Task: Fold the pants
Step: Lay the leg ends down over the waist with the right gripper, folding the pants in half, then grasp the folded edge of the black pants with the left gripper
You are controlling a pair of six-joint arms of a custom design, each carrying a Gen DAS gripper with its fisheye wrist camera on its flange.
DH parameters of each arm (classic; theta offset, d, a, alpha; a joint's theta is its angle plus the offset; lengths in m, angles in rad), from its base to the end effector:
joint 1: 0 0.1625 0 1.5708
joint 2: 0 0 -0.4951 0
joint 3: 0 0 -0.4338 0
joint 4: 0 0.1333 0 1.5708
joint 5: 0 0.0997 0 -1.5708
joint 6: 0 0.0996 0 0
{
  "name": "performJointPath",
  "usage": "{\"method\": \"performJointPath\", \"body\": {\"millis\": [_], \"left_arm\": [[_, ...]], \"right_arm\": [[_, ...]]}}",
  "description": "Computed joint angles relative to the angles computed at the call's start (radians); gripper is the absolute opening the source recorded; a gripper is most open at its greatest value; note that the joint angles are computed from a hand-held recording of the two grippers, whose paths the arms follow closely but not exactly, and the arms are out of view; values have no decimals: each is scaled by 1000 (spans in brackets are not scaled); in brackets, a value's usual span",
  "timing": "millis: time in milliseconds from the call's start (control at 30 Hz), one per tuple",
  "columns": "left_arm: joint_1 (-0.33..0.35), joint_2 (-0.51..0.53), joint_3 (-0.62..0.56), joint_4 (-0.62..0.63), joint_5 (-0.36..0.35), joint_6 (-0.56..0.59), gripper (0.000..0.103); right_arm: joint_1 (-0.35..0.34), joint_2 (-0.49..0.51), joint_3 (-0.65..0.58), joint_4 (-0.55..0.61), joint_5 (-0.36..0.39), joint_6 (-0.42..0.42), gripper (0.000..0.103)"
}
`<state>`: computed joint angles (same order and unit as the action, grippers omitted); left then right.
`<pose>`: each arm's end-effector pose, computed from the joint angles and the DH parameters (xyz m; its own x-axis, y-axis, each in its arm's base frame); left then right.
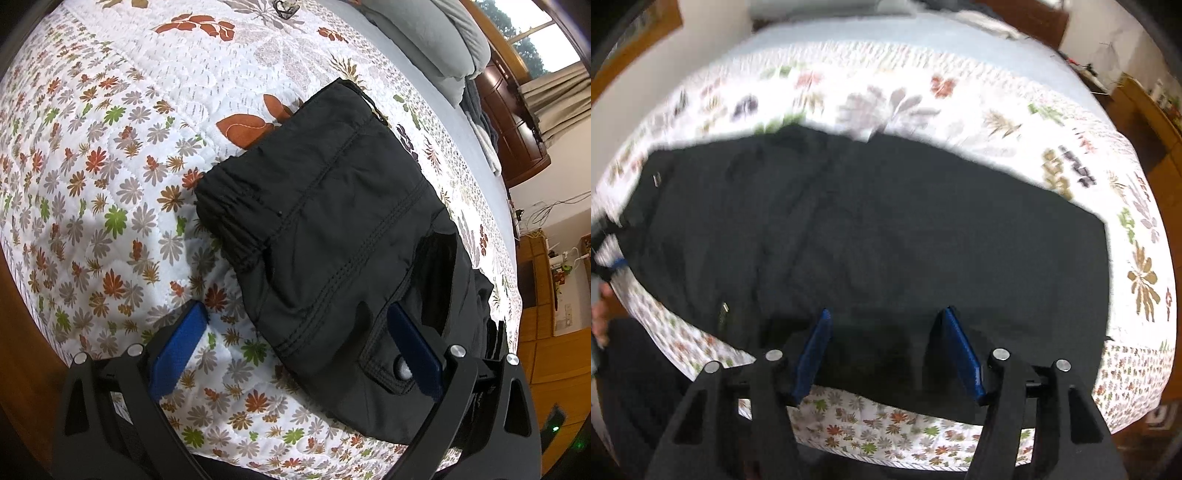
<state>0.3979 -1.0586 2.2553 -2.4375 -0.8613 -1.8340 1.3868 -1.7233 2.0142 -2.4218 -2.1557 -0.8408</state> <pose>-0.3574 -0.3652 0.0865 -0.8162 -0.5572 -0.1525 -0.3229 0.6589 -0.6794 -0.0088 -0.4754 0.5100 -0.6263 -0.3266 0.7078 -0.4675 0.8840 -0.0057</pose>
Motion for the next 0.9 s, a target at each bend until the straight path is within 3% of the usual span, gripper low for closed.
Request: {"method": "performJointPath", "body": {"millis": [133, 300, 467, 567, 733, 900], "left_arm": [[7, 12, -11, -4, 0, 10, 98], [5, 19, -7, -35, 13, 11, 98], [-3, 24, 31, -160, 41, 13, 98], [1, 41, 43, -242, 57, 12, 98], [21, 65, 38, -343, 66, 50, 98], [23, 93, 70, -488, 107, 16, 97]], "right_arm": [[8, 4, 13, 9, -23, -5, 53], [46, 3, -52, 152, -44, 8, 54], [128, 45, -207, 450, 42, 48, 69], [204, 93, -303, 615, 111, 21, 77], [343, 217, -428, 829, 147, -59, 90], [414, 381, -534, 990, 130, -72, 91]]}}
